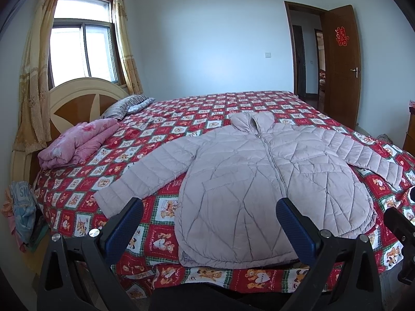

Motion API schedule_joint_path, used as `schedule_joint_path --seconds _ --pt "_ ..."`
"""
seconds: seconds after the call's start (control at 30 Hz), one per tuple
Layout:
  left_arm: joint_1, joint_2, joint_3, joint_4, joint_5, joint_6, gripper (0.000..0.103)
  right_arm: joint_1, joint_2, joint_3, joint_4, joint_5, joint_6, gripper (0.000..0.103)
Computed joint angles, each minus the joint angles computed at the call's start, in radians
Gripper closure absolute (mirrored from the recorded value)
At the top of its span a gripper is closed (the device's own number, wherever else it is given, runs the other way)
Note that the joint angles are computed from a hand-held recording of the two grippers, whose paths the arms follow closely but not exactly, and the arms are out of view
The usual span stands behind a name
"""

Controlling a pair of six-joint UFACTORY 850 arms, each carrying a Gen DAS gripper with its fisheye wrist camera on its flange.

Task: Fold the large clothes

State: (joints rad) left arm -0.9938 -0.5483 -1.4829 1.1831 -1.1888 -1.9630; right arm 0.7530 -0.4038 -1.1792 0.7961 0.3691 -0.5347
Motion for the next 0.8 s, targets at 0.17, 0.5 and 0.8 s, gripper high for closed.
schedule_joint_path --seconds 0.17,0.5,0.8 --pt "0.018 -0.010 -0.002 0.006 0.023 0.005 0.001 -0.029 -0.018 -0.015 -0.081 -0.013 0.067 0.000" --pt "0.142 -0.124 -0.089 0.113 0.016 0.101 0.001 -0.236 -0.143 -0.137 0.310 -0.040 -0.133 0.000" --pt "0.293 -0.269 -0.266 0.078 0.074 0.231 0.001 -0.429 -0.308 -0.362 1.089 -0.068 -0.696 0.008"
